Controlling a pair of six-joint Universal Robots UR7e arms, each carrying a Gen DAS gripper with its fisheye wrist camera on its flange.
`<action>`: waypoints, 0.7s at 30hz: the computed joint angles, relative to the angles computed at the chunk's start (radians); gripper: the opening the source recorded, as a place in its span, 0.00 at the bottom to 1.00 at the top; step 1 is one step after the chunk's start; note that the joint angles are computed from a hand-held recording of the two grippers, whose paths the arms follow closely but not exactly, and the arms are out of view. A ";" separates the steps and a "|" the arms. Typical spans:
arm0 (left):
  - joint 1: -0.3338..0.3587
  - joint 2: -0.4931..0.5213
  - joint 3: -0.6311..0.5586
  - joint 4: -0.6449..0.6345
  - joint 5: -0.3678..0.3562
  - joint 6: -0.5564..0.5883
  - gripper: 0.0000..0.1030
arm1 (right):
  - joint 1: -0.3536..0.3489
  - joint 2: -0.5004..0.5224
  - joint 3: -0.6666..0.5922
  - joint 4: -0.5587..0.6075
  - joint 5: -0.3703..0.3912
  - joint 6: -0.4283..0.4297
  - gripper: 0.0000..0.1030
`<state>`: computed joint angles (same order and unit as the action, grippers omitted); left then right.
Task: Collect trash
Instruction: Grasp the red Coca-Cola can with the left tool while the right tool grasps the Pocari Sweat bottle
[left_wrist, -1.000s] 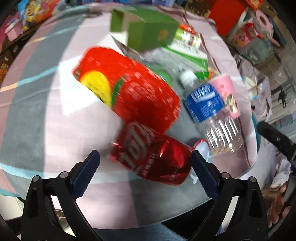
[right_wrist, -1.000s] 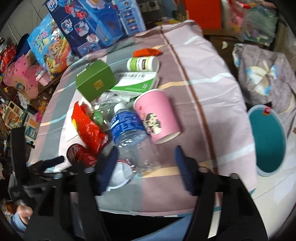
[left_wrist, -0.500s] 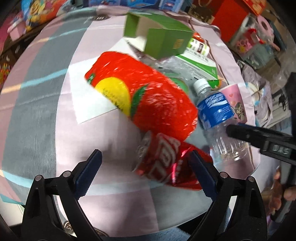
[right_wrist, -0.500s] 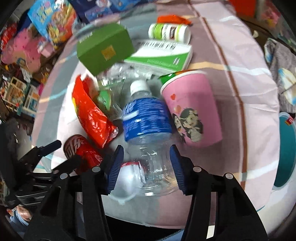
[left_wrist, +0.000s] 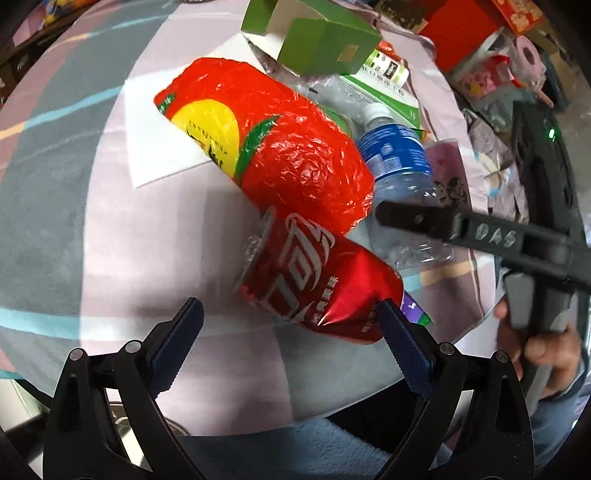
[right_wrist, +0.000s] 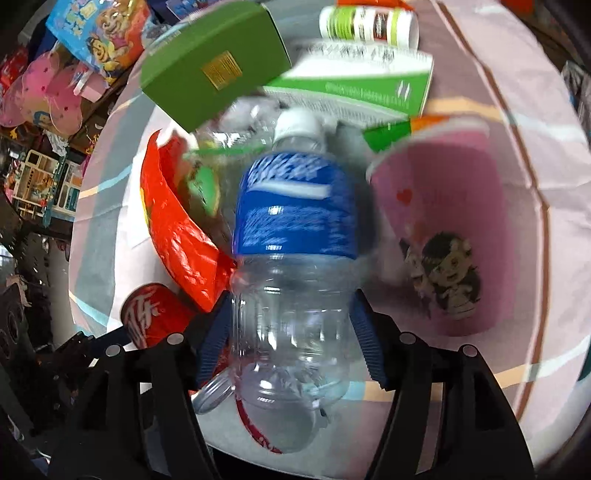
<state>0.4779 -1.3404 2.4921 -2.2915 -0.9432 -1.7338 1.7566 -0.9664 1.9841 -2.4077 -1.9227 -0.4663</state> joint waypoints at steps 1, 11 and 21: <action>0.002 0.001 -0.001 0.000 0.005 -0.008 0.92 | -0.008 -0.016 0.005 0.002 0.025 0.003 0.54; 0.096 0.146 -0.116 -0.063 0.053 0.106 0.88 | -0.083 -0.234 0.068 0.006 0.156 -0.043 0.54; 0.088 0.211 -0.262 0.224 0.156 0.231 0.55 | -0.150 -0.277 0.105 -0.015 0.195 -0.052 0.54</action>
